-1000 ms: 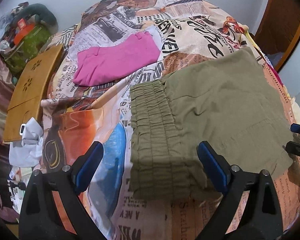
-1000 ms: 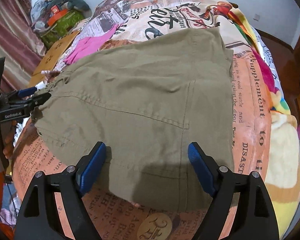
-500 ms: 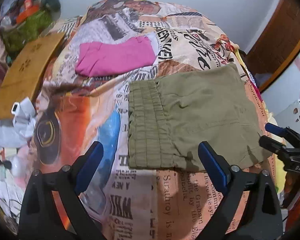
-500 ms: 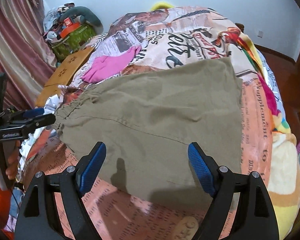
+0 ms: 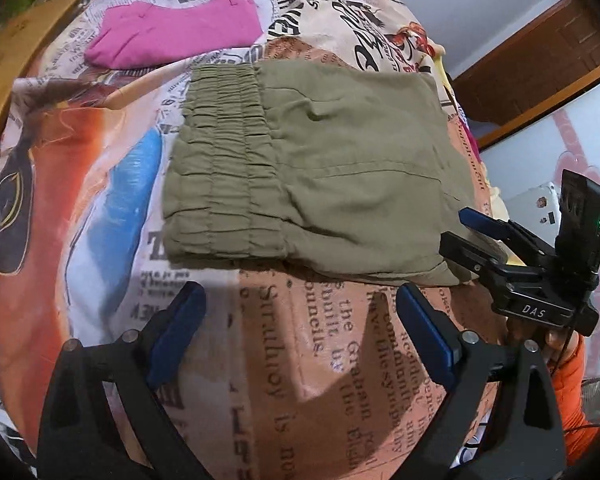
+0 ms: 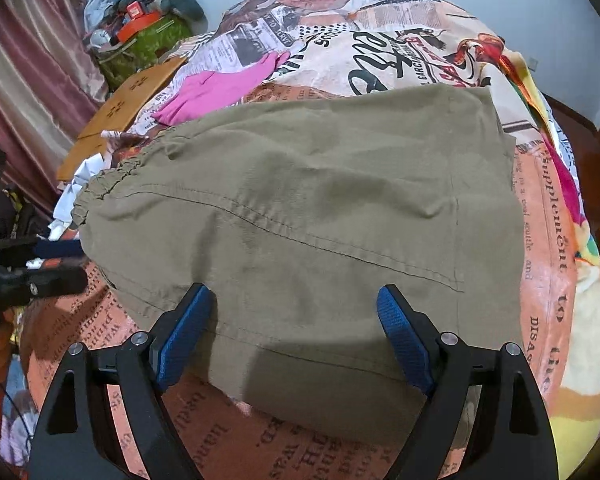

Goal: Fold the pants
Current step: 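Close the left gripper on the elastic waistband of the pants, then lift the waistband with the left gripper and fold it over the pants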

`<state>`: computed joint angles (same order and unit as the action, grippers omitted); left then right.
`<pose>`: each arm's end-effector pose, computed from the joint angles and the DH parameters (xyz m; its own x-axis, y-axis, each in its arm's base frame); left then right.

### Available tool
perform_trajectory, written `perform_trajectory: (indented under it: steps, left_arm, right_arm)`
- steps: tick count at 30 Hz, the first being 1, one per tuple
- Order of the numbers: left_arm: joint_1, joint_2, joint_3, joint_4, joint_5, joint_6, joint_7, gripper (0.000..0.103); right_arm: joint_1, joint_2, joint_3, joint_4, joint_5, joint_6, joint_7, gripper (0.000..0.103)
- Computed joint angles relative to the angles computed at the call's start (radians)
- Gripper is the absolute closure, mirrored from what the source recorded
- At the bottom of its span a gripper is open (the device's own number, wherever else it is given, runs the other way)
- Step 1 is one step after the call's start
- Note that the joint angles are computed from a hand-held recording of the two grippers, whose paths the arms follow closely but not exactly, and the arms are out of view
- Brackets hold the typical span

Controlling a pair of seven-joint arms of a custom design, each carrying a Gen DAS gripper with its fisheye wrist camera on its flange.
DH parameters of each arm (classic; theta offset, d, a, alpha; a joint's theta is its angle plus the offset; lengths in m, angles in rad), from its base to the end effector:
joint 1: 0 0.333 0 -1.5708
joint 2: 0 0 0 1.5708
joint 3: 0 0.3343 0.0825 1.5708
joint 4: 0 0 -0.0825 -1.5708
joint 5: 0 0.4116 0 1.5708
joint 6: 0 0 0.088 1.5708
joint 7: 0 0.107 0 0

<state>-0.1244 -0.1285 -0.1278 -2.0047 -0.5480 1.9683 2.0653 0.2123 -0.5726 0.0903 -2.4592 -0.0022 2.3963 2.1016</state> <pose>0.5302 -0.1743 0.5395 -0.5281 -0.7459 0.4058 -0.8491 0.4573 -0.2645 0.4135 0.1341 0.5577 -0.1750 -0.9636 -0.2019 -0.8603 0.2494 -0.4446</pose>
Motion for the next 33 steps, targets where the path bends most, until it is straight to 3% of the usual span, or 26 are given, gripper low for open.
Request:
perform_trajectory:
  steps: [4, 10, 12, 13, 15, 19, 22, 26, 33]
  left_arm:
    - [0.008, 0.052, 0.014, 0.044, -0.116, -0.071, 0.001, 0.001]
    - [0.035, 0.129, 0.0, 0.104, -0.208, -0.085, -0.06, 0.001]
    - [0.038, 0.136, -0.01, 0.109, -0.194, -0.042, -0.096, 0.01]
    - [0.036, 0.134, -0.017, 0.107, -0.165, -0.009, -0.117, 0.023]
    - [0.029, 0.133, -0.027, 0.106, -0.124, 0.036, -0.139, 0.028]
    - [0.005, 0.081, -0.044, 0.048, -0.056, 0.158, -0.116, 0.052]
    - [-0.021, 0.024, -0.051, -0.014, -0.008, 0.27, -0.089, 0.063]
    - [-0.05, -0.043, -0.05, -0.081, 0.05, 0.405, -0.068, 0.07]
    - [-0.051, -0.099, -0.032, -0.15, 0.189, 0.57, -0.117, 0.071]
  right_arm:
    - [0.007, -0.008, -0.01, -0.015, 0.02, 0.017, -0.003, 0.019]
    - [0.012, -0.007, -0.015, -0.018, 0.038, 0.023, -0.014, 0.017]
    - [0.014, -0.007, -0.017, -0.02, 0.044, 0.027, -0.018, 0.017]
    - [0.014, -0.008, -0.018, -0.022, 0.047, 0.029, -0.019, 0.016]
    - [0.015, -0.01, -0.019, -0.026, 0.051, 0.034, -0.022, 0.016]
    - [0.015, -0.009, -0.019, -0.027, 0.057, 0.04, -0.028, 0.016]
    - [0.014, -0.012, -0.018, -0.028, 0.059, 0.042, -0.028, 0.016]
    - [0.017, -0.024, -0.022, -0.035, 0.068, 0.05, -0.028, 0.018]
    - [0.015, -0.056, -0.011, -0.048, 0.071, 0.045, -0.023, 0.018]
